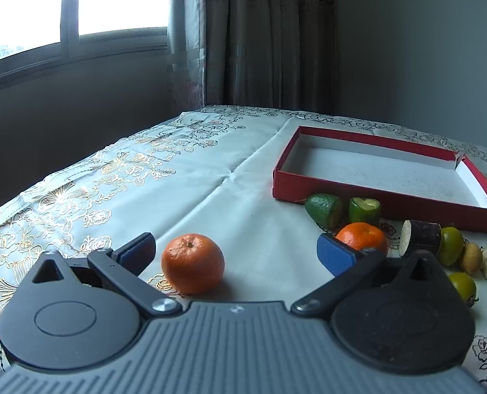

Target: Organize fruits

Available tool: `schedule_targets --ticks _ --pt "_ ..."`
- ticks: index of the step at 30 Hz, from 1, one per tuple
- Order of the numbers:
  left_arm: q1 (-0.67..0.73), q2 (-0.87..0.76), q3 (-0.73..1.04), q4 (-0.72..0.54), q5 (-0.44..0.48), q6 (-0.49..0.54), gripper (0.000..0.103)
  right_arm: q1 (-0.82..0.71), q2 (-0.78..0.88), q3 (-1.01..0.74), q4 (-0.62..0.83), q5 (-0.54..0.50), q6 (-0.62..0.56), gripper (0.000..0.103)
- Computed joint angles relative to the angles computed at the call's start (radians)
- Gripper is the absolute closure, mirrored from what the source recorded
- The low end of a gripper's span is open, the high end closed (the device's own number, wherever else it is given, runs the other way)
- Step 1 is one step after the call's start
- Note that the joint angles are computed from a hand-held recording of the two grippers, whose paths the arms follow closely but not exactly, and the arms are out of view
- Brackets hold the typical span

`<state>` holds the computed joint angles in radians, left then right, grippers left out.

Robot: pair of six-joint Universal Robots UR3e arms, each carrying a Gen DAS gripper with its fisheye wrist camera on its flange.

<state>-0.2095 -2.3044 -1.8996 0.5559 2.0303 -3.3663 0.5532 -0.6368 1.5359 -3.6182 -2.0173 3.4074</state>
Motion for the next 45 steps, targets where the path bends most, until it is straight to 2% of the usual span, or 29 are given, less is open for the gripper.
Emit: schedule_targets --ticks 22,29,35,43,44,45 --pt "-0.001 -0.012 0.031 -0.033 0.006 0.004 0.000 -0.003 0.008 0.014 -0.028 0.024 -0.002 0.000" --pt "0.001 -0.015 0.033 -0.031 0.004 -0.002 0.000 -0.012 -0.004 0.070 -0.108 0.078 -0.033 0.000" --pt "0.005 -0.014 0.026 -0.024 -0.005 -0.005 0.000 -0.015 -0.018 0.106 -0.119 0.086 -0.069 0.000" --pt "0.017 -0.010 0.022 -0.027 -0.027 -0.005 0.000 -0.037 -0.056 0.160 -0.111 0.153 -0.117 0.001" --pt "0.018 -0.010 0.022 -0.027 -0.029 -0.004 0.000 -0.038 -0.056 0.160 -0.115 0.168 -0.127 0.003" --pt "0.018 -0.009 0.021 -0.027 -0.031 -0.003 0.000 -0.038 -0.058 0.156 -0.109 0.184 -0.136 0.011"
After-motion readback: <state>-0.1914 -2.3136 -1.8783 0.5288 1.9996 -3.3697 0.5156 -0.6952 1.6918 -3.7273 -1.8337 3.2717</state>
